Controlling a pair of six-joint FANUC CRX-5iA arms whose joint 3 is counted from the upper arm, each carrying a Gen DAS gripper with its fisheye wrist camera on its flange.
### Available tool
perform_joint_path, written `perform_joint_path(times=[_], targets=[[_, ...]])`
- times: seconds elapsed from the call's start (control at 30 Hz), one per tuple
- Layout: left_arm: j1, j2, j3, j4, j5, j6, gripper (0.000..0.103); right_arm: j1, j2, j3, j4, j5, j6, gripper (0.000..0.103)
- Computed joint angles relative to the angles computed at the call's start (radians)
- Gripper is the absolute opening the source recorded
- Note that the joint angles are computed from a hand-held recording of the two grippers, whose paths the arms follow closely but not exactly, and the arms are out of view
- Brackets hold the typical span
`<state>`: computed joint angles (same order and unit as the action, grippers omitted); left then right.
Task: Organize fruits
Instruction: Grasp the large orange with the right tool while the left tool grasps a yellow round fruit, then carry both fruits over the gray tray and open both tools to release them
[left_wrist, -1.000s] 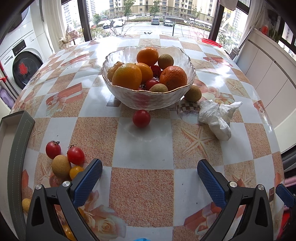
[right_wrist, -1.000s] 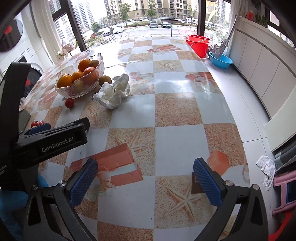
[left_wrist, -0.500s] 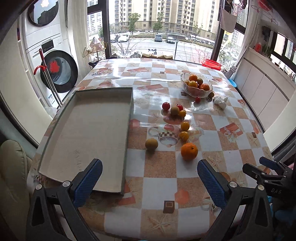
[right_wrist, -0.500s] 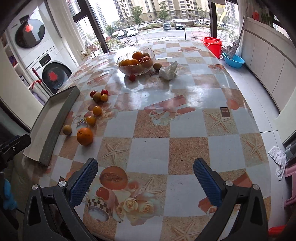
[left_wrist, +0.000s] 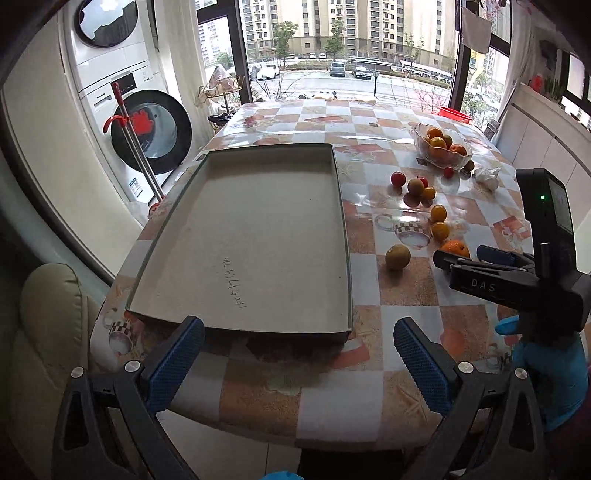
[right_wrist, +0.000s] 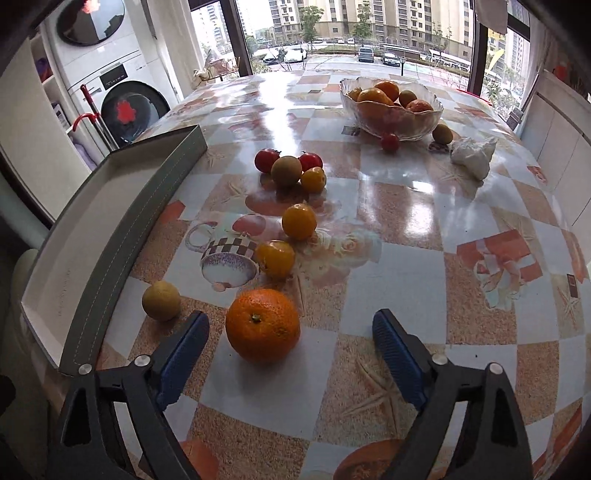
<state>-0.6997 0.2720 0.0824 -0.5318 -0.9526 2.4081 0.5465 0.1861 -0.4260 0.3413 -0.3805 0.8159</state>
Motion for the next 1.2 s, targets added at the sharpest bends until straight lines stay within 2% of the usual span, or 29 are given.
perform_joint_path(times=[0.03, 0.13, 0.23, 0.33, 0.43, 0.53, 0.6, 0.73, 0.77, 0.8, 0.87, 0.9, 0.93, 1.03, 1.2], targets=[[-0.001, 0.014, 0.009, 0.009, 0.005, -0.003, 0.103, -0.008, -0.012, 0.02, -0.111, -0.016, 0.105, 0.039], [-0.016, 0.058, 0.054, 0.031, 0.009, -0.013, 0.103, -0.043, -0.07, -0.007, -0.237, 0.003, 0.214, 0.04], [-0.052, 0.135, 0.153, -0.005, -0.024, -0.028, 0.103, -0.099, -0.135, -0.045, -0.367, 0.009, 0.329, 0.04], [-0.08, 0.249, 0.298, -0.039, -0.105, -0.061, 0.103, -0.149, -0.187, -0.086, -0.449, 0.011, 0.416, 0.04], [-0.102, 0.38, 0.461, -0.085, -0.225, -0.105, 0.103, -0.194, -0.226, -0.111, -0.545, 0.015, 0.524, 0.04], [-0.096, 0.454, 0.543, -0.091, -0.276, -0.125, 0.103, -0.251, -0.249, -0.106, -0.688, -0.011, 0.679, 0.041], [-0.097, 0.46, 0.543, -0.122, -0.263, -0.096, 0.103, -0.279, -0.26, -0.106, -0.759, -0.02, 0.754, 0.041], [-0.065, 0.455, 0.528, -0.065, -0.23, -0.066, 0.102, -0.323, -0.271, -0.094, -0.858, -0.057, 0.856, 0.041], [-0.057, 0.447, 0.507, -0.049, -0.2, -0.05, 0.099, -0.326, -0.273, -0.093, -0.865, -0.063, 0.863, 0.041], [-0.051, 0.434, 0.479, -0.032, -0.162, -0.035, 0.087, -0.327, -0.276, -0.093, -0.866, -0.066, 0.866, 0.041], [-0.043, 0.416, 0.443, 0.003, -0.105, -0.033, 0.054, -0.317, -0.284, -0.104, -0.846, -0.057, 0.847, 0.041], [-0.037, 0.408, 0.426, 0.027, -0.072, -0.05, 0.045, -0.307, -0.288, -0.11, -0.823, -0.049, 0.822, 0.041], [-0.038, 0.404, 0.415, 0.037, -0.055, -0.065, 0.029, -0.298, -0.292, -0.116, -0.801, -0.042, 0.797, 0.041], [-0.042, 0.393, 0.403, 0.048, -0.051, -0.09, 0.029, -0.262, -0.316, -0.148, -0.707, -0.02, 0.683, 0.041], [0.015, 0.265, 0.215, 0.166, 0.165, -0.121, 0.029, -0.183, -0.35, -0.2, -0.478, 0.02, 0.427, 0.041]])
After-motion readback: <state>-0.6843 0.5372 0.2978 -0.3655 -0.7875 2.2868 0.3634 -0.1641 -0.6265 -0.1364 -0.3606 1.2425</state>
